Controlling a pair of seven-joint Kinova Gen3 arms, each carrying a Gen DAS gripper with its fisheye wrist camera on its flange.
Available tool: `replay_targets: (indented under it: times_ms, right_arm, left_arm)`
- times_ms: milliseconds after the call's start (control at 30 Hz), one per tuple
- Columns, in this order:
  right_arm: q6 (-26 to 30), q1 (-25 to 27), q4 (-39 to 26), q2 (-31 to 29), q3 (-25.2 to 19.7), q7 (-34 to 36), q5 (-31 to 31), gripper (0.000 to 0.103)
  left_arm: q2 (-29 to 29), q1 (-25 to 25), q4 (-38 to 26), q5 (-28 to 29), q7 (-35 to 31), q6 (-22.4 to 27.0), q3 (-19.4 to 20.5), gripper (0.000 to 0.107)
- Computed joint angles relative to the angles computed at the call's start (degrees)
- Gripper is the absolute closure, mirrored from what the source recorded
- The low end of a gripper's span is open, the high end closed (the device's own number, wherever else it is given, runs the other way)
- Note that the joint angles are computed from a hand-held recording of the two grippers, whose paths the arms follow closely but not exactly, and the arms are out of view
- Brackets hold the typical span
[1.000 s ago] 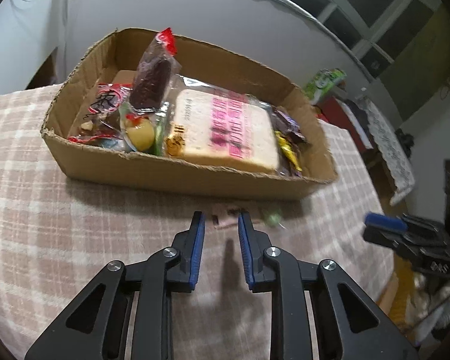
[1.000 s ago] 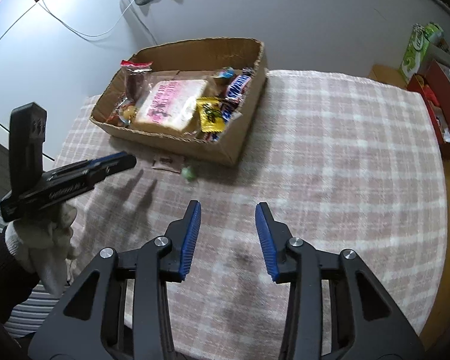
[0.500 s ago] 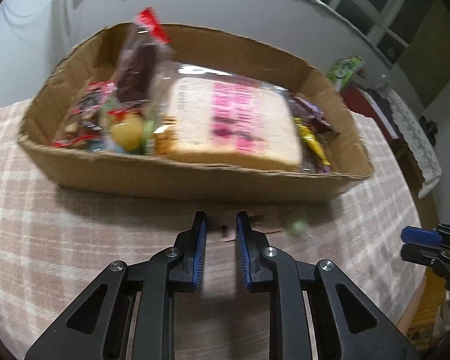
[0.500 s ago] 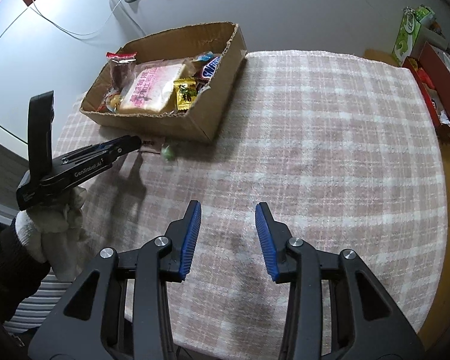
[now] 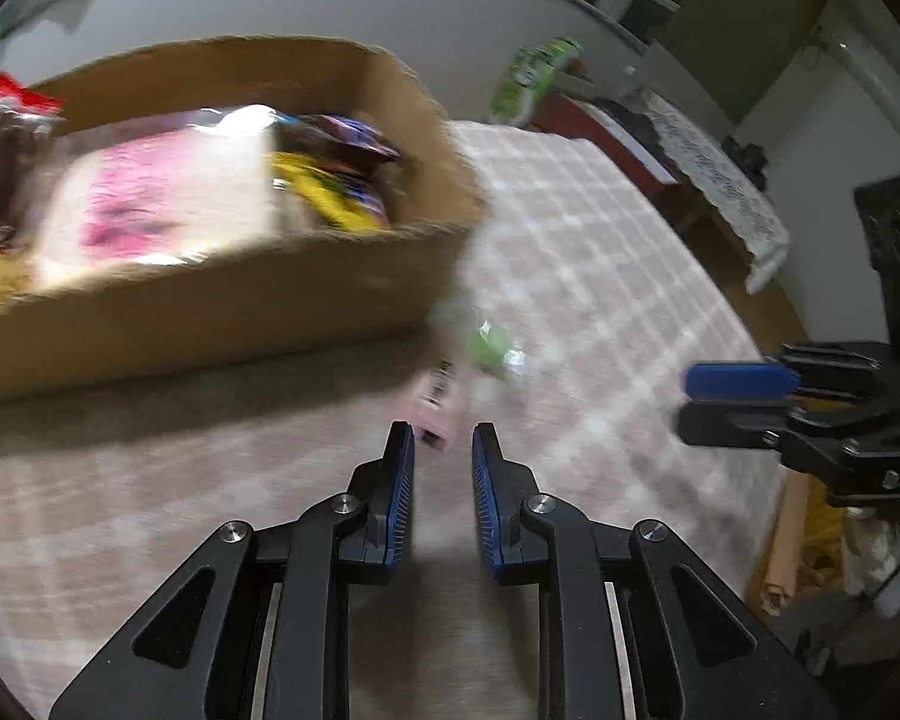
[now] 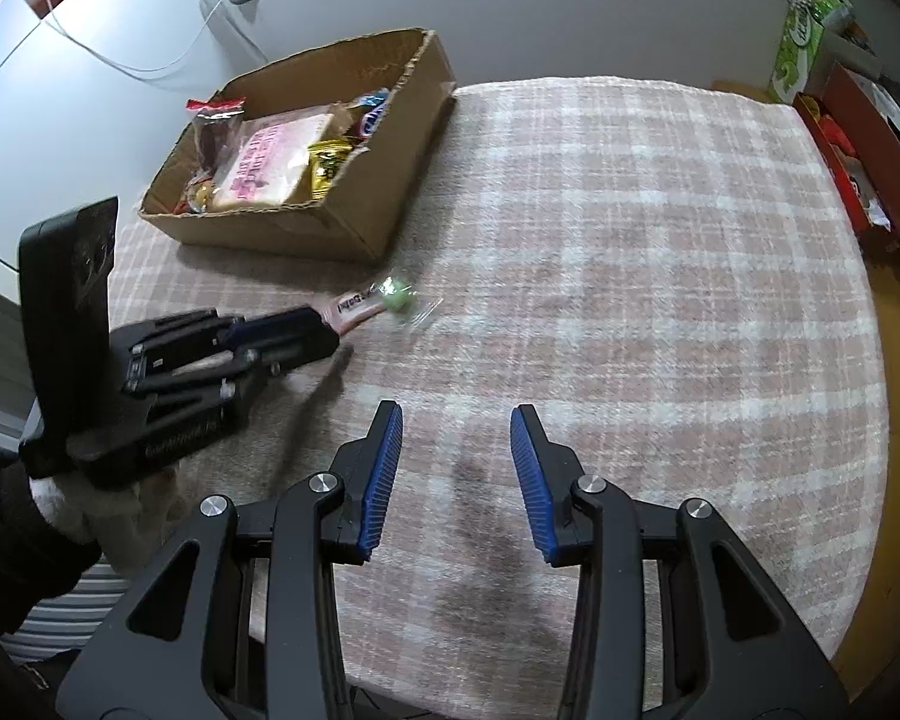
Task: Organize snacks
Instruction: 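Move the left gripper to the small pink candy while the right approaches the small green candy, then grasp the pink candy with the left gripper while the right grasps the green candy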
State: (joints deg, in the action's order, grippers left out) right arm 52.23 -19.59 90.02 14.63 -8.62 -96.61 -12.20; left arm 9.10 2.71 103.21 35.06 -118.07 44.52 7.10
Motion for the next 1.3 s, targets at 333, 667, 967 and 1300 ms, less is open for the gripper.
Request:
replay_targets:
  times_ms: [333,667,967,1300]
  right_arm:
    - [-0.6,2.5,-1.6,1.5,-0.5,6.1,-2.6,0.063]
    - [2.0,3.1,-9.7,9.1,-2.5,18.0,-4.4,0.063]
    - [3.1,2.8,-13.7,13.5,-3.0,25.3,-5.5,0.063]
    - [3.3,3.5,-14.1,14.7,-3.2,30.4,-5.7,0.08]
  left_arm:
    - [-2.9,0.8,0.0,-2.3,2.8,-0.6,-0.9,0.089]
    - [-2.3,3.5,0.0,-7.4,10.1,-5.3,-0.5,0.084]
    - [-2.0,5.6,1.1,-11.2,17.2,-9.9,0.4,0.084]
    - [-0.2,9.4,-0.5,-21.1,25.9,-10.9,0.7,0.076]
